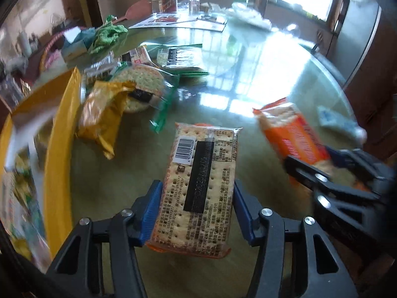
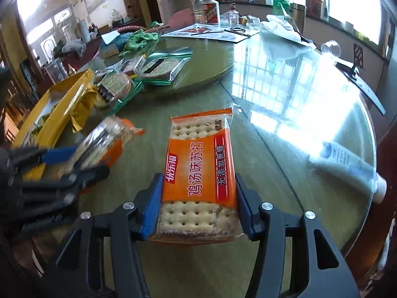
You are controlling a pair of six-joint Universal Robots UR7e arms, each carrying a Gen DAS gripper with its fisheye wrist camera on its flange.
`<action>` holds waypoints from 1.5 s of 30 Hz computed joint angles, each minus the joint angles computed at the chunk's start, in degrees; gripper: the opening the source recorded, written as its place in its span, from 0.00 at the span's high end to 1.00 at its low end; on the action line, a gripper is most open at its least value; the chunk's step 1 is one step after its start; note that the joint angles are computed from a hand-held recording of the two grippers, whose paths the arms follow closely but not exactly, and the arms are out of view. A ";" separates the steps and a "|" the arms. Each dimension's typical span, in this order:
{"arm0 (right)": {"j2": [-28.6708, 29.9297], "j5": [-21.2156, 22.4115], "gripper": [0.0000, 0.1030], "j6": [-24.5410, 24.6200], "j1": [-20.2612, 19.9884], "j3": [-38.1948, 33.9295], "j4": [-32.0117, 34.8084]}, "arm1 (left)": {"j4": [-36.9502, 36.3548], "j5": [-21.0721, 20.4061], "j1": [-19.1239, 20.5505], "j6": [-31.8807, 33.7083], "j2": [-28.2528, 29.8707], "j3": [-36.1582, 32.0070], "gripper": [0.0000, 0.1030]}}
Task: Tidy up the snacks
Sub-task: 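Carry both cracker packs over the yellow tray and open both tools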
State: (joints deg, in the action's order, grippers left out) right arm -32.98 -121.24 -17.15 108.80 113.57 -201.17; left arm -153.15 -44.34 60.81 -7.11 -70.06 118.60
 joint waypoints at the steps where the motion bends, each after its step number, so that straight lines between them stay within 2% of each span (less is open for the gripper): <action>1: -0.56 1.64 0.46 0.92 -0.54 0.52 -0.06 | -2.22 -0.51 -0.47 -0.29 -1.19 1.75 0.47; 4: -2.58 6.87 0.47 4.72 -2.25 1.94 1.17 | -5.39 -1.40 -1.07 -1.61 -3.98 4.59 0.48; 6: -3.70 9.72 0.47 7.36 -3.24 2.77 1.77 | -5.96 -3.43 -1.48 -3.08 -7.17 6.49 0.48; 10: -4.13 11.82 0.47 9.76 -3.51 3.63 0.49 | -8.76 -5.65 -2.74 -3.62 -13.22 9.99 0.48; 13: -4.57 14.61 0.47 10.33 -2.50 4.43 -0.70 | -8.20 -6.20 -3.00 -5.73 -18.09 11.46 0.48; 18: -4.39 20.59 0.47 8.72 1.40 3.44 1.79 | -8.52 0.07 -3.01 -7.12 -24.43 12.16 0.49; 21: -3.21 24.14 0.47 8.03 4.14 0.10 7.71 | -7.53 2.79 -1.63 -7.50 -26.26 10.65 0.49; 26: 1.39 23.01 0.47 5.80 9.64 -9.35 17.20 | -9.33 6.00 1.74 -3.28 -28.33 7.12 0.49; 29: 4.87 22.14 0.47 5.35 11.75 -16.20 22.92 | -8.32 3.98 5.61 -2.10 -27.74 3.37 0.49; 31: 7.12 21.07 0.47 5.32 12.72 -20.77 26.06 | -8.16 1.40 8.99 -0.27 -25.48 -0.34 0.49; 35: 14.41 18.24 0.47 5.28 14.56 -33.83 34.25 | -3.19 -2.83 14.60 0.08 -20.27 -8.06 0.49; 41: 23.81 14.94 0.47 8.49 14.65 -50.02 45.72 | 5.57 -4.47 20.04 0.95 -12.00 -18.78 0.49; 45: 28.82 12.43 0.47 9.13 14.87 -57.77 50.39 | 12.62 -5.66 22.34 -2.00 -8.96 -24.09 0.48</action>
State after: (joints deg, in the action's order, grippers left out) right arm -4.15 -108.82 -8.02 123.67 55.79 -150.78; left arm -140.53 -49.99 83.15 -9.11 -79.01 94.51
